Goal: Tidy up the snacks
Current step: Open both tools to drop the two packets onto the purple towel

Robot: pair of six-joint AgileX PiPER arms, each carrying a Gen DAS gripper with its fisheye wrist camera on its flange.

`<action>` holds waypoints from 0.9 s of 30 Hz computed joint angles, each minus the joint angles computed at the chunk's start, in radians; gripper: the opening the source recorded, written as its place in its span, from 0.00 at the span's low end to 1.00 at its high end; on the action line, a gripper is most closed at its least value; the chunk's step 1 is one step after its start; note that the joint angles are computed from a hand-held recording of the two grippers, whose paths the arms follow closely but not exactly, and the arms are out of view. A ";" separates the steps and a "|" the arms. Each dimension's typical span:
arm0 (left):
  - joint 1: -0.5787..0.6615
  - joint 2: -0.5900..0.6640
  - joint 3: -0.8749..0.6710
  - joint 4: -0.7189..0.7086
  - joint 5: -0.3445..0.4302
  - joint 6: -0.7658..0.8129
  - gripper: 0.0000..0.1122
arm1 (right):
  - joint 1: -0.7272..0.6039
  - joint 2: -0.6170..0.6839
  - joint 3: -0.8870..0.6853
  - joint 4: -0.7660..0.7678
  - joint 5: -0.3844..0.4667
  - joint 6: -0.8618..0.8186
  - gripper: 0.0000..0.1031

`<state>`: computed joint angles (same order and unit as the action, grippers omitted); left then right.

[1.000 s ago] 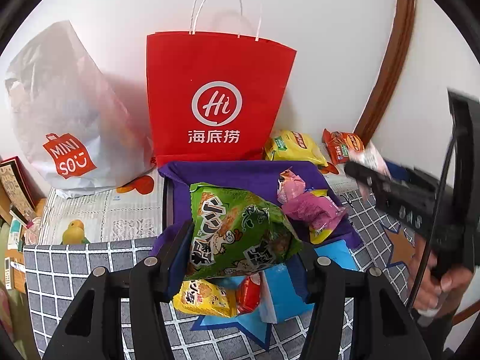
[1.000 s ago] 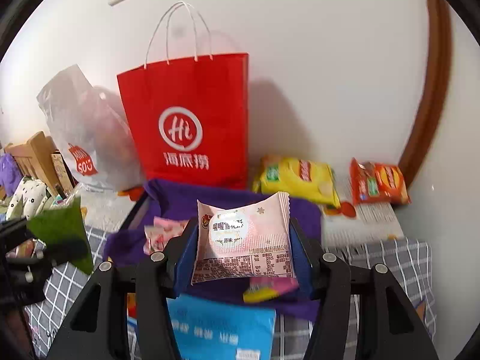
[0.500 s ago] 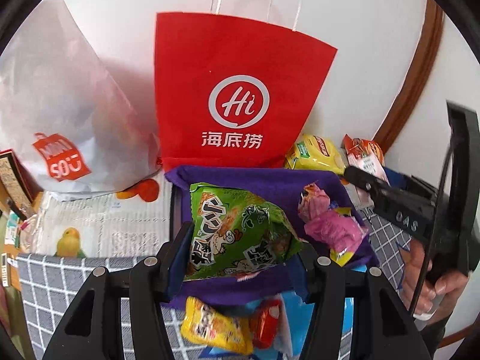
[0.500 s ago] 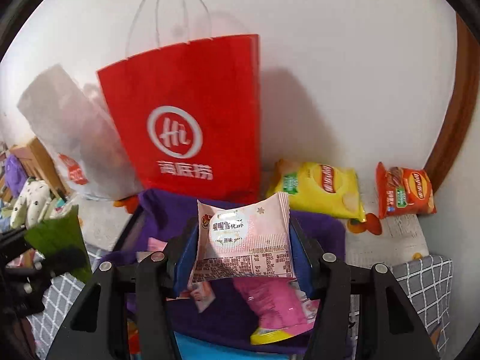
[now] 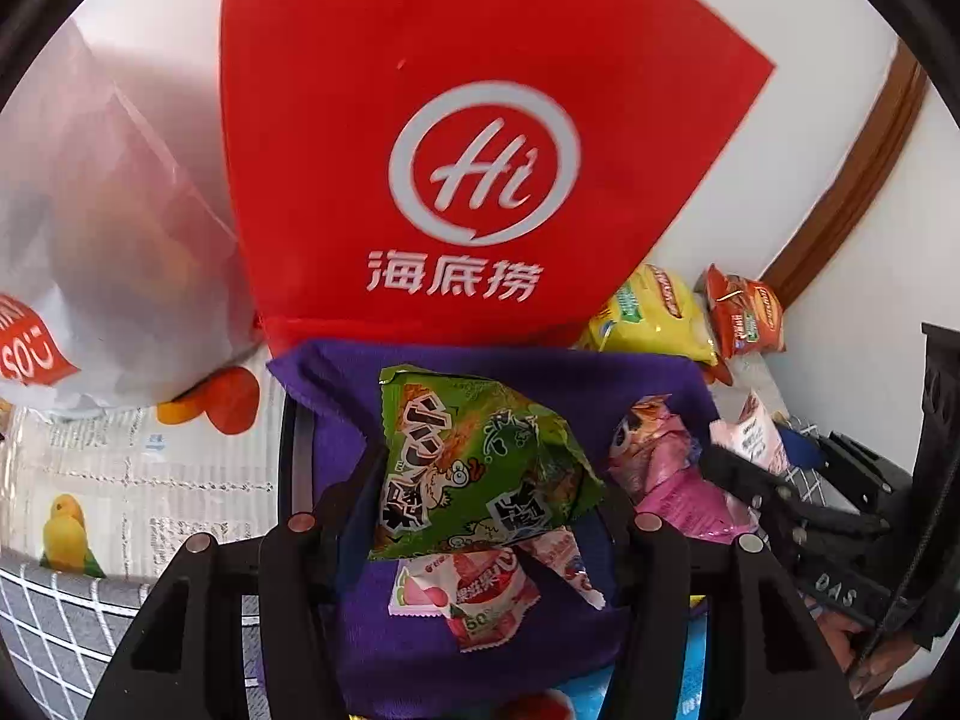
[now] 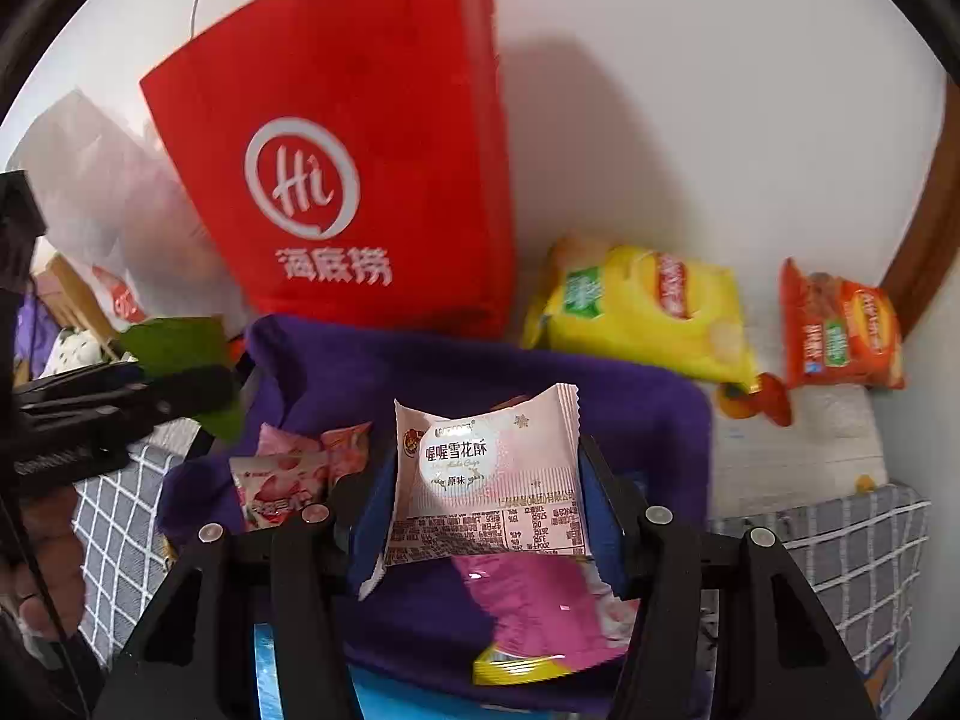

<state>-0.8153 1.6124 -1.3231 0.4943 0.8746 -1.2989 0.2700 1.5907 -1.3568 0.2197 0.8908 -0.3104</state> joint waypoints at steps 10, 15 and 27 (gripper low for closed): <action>0.053 0.012 0.031 -0.083 -0.034 0.050 0.49 | 0.083 0.096 0.015 -0.076 -0.012 0.070 0.55; 0.053 0.015 0.027 -0.090 -0.038 0.059 0.49 | 0.086 0.107 0.012 -0.088 -0.011 0.097 0.57; 0.103 0.045 0.043 -0.182 -0.076 0.118 0.49 | 0.056 0.090 -0.011 -0.048 0.030 0.081 0.69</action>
